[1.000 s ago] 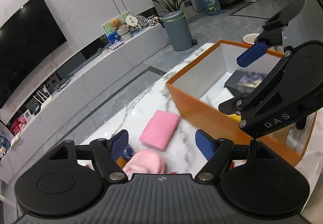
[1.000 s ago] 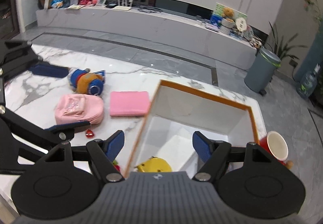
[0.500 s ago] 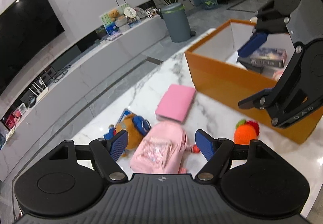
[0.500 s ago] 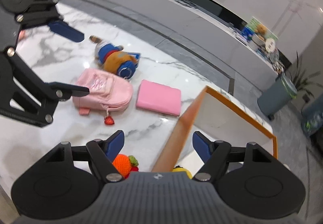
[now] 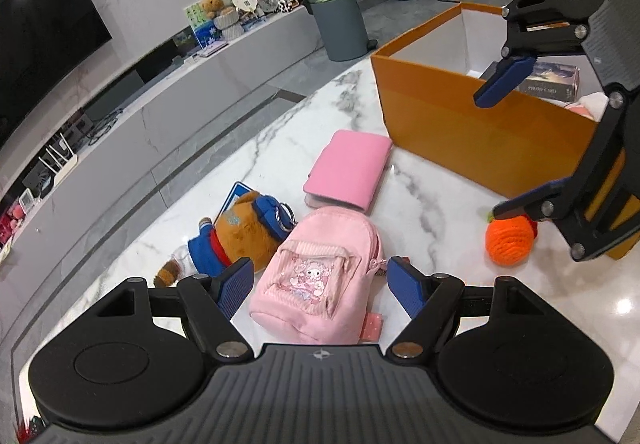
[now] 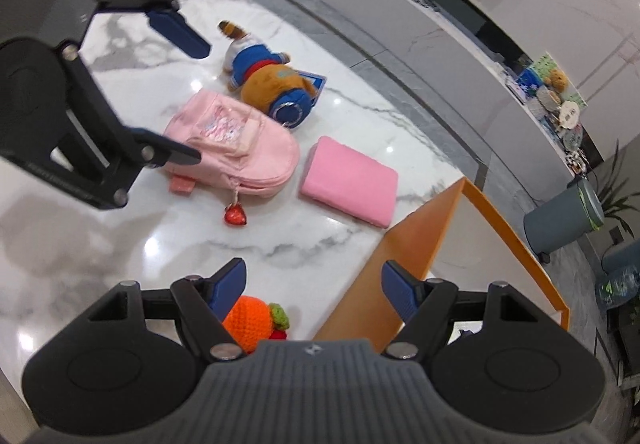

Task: Organize objects
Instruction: 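Move both grippers back toward the pink backpack and orange knitted toy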

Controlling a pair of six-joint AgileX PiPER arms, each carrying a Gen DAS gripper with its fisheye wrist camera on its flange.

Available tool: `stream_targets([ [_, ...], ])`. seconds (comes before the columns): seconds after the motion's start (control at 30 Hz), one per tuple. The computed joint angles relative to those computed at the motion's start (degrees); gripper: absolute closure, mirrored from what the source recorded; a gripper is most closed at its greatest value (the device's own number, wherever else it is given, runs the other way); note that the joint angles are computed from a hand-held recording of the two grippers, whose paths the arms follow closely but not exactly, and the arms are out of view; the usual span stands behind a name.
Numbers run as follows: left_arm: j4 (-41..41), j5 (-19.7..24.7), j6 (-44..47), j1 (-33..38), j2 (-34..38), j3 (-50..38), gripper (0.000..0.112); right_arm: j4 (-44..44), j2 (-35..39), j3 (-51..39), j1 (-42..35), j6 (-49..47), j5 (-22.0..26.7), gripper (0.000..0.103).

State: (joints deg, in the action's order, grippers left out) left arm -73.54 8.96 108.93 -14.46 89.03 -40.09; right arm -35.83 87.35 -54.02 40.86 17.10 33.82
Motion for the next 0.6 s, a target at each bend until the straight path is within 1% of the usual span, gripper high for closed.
stream_targets([
  [0.07,1.9,0.3,-1.9,0.4,1.2,-0.8,0.024,1.1,0.7,-0.4,-0.1,-2.1,0.3,0.027],
  [0.23,11.9,1.2,-12.3,1.0,4.5,-3.5,0.024,7.1,3.1,-2.1,-1.4,-10.8,1.3,0.027],
  [0.4,15.0,2.5,-17.2,1.9,7.4,-5.3,0.024,11.2,6.3,-3.6,-0.7,-19.3,3.7,0.027],
  [0.5,18.4,1.0,-21.0,1.1,8.8,-5.6,0.024,13.1,8.7,-5.4,0.0,-24.0,6.3,0.028],
  [0.53,22.3,0.6,-24.9,0.7,9.1,-5.8,0.024,12.9,9.5,-5.9,0.2,-24.5,6.9,0.027],
  [0.57,24.1,0.2,-26.7,0.4,9.5,-6.0,0.024,12.5,10.3,-6.5,0.3,-24.5,7.5,0.028],
  [0.6,24.0,-0.2,-26.9,0.2,9.8,-6.3,0.024,12.2,11.1,-7.1,0.3,-24.3,8.1,0.028],
])
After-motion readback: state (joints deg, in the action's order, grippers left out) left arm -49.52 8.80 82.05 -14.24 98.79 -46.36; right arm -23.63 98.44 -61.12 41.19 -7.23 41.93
